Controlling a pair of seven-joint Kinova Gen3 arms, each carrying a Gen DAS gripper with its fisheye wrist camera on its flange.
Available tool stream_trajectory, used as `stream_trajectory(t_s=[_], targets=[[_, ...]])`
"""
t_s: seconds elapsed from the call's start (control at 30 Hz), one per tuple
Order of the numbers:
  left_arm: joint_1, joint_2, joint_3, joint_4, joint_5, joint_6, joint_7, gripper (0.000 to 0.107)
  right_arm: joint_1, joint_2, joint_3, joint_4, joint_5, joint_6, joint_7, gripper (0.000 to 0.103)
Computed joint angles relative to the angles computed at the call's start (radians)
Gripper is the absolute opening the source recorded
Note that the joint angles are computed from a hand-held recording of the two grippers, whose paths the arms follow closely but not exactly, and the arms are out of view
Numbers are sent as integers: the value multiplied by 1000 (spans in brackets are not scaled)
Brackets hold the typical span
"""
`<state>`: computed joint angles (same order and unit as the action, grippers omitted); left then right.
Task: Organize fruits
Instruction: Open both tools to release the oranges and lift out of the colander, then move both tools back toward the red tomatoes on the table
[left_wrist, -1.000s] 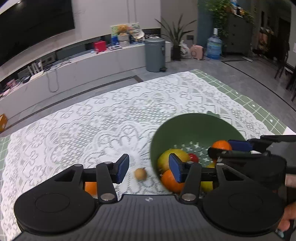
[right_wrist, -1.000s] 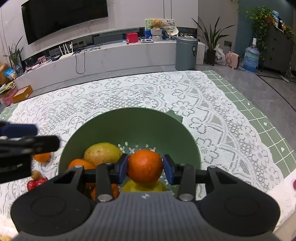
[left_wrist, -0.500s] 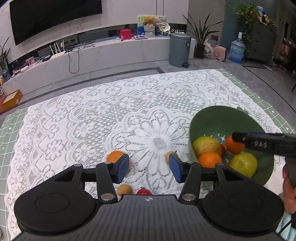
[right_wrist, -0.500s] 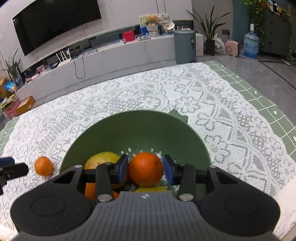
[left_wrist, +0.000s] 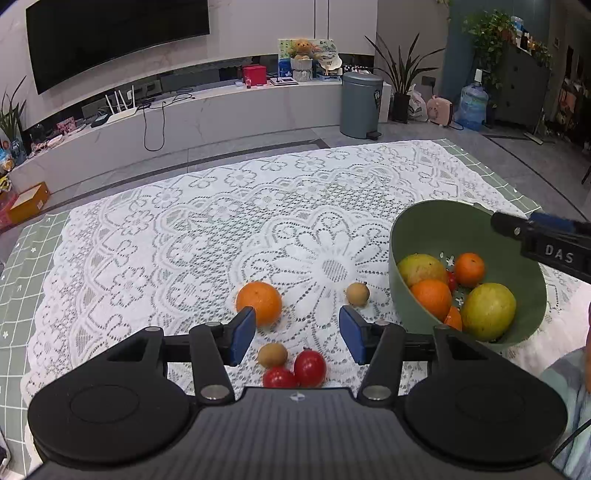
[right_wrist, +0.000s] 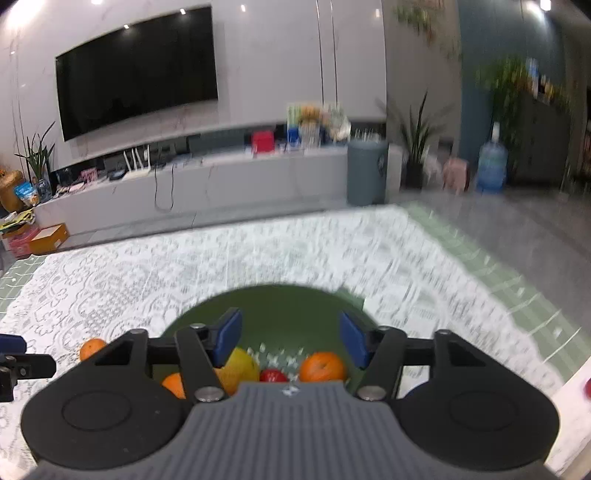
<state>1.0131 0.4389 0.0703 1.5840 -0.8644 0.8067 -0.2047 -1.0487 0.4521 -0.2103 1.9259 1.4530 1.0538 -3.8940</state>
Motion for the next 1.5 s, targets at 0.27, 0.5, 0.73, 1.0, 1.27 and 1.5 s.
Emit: stream_trajectory(t_s=[0.27,0.5,0.73,1.0,1.27,1.5], targets=[[16,-62,-1,116,-99,-78,109,64,-86,10,-22,7,34,111,-110,60],[-8,-103,27,212,-195,-139,175,64,-109,27,-54,-10,72,57,-96,60],[-65,-127,42,279,-192,-229,199,63,-139,71,-48,-68,72,-23,-15,63],[-65,-136,11,344,-287,-267,339,60,-143,102,-20,-120,31,-136,89,63],[-117,-148,28,408,-395,-331,469,60,-137,122,7,-161,4,-226,209,66],[-176,-150,56,427,-341,-411,395,58,-139,145,47,-211,-87,-298,333,66]])
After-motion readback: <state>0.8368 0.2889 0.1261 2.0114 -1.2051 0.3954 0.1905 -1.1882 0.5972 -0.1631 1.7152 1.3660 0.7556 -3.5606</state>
